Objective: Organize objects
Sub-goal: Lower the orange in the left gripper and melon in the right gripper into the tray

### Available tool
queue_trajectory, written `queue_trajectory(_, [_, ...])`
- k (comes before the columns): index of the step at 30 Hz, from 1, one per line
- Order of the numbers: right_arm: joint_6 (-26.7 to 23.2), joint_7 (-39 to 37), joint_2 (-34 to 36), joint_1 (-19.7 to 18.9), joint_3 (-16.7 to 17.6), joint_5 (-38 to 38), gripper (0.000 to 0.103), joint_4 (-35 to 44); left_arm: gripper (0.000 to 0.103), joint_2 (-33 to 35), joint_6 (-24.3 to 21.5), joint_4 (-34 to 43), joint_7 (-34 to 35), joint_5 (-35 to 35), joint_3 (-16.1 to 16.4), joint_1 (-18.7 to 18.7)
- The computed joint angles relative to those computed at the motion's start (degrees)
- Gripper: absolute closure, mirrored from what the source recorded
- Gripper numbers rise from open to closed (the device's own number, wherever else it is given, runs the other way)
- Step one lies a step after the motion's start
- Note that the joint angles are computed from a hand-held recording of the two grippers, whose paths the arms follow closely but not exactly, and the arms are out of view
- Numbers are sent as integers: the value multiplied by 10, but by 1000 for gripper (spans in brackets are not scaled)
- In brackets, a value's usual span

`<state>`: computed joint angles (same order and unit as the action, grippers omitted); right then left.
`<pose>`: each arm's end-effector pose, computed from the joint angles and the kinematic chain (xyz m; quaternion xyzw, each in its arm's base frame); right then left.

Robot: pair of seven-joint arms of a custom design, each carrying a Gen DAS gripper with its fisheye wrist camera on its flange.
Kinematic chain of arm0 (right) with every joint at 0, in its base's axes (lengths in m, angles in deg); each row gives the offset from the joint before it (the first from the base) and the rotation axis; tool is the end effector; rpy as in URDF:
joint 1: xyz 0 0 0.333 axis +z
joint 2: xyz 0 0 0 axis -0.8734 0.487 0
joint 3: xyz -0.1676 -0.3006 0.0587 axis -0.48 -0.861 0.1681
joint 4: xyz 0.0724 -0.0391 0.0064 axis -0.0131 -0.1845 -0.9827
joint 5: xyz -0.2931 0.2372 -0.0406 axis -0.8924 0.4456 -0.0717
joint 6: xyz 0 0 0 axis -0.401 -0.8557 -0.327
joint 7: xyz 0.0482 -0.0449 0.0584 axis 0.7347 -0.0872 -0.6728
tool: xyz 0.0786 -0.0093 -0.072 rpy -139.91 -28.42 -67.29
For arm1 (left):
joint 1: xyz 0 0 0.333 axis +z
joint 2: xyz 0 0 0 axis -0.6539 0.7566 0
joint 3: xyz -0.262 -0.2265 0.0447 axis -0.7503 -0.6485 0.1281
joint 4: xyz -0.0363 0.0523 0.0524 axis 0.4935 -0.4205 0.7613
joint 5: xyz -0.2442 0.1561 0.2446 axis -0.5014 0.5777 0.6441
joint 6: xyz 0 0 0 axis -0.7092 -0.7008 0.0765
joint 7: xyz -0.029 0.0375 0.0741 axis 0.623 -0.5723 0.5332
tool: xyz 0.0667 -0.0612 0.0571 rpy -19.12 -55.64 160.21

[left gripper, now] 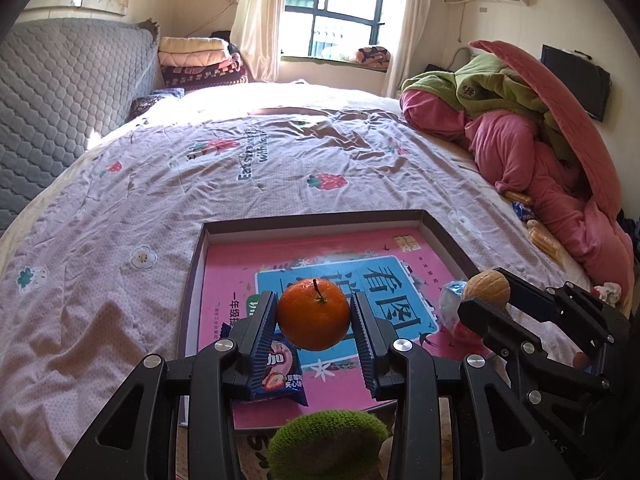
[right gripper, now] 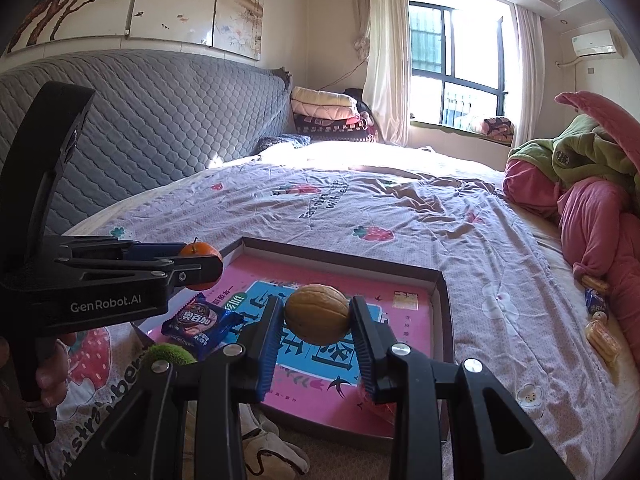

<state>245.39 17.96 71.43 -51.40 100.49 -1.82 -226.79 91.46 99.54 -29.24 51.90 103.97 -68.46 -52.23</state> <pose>0.4601 0.1083 0.5126 -0.6552 0.5683 -0.3315 0.3713 0.5404 -0.3153 0.5311 -0.5139 0.7487 -0.3757 0.1849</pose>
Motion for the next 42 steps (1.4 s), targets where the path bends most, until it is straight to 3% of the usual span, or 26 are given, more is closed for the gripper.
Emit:
queue_trajectory(4, [-15, -1, 1, -23, 17, 5, 69, 0, 64, 8, -9, 3, 16, -12, -9, 3])
queue_trajectory(8, [-37, 9, -2, -106, 91, -1, 69, -1, 64, 18, -21, 8, 41, -31, -22, 10])
queue_trajectory(16, [-82, 101, -7, -201, 162, -92, 69, -16, 64, 25, -24, 11, 44, -25, -18, 4])
queue_trajectory(28, [-103, 196, -1, -200, 143, -200, 69, -29, 64, 39, -39, 16, 36, -13, -14, -3])
queue_trajectory(42, [-139, 292, 15, -157, 76, -311, 68, -26, 64, 45, -69, 25, 22, 4, -7, -12])
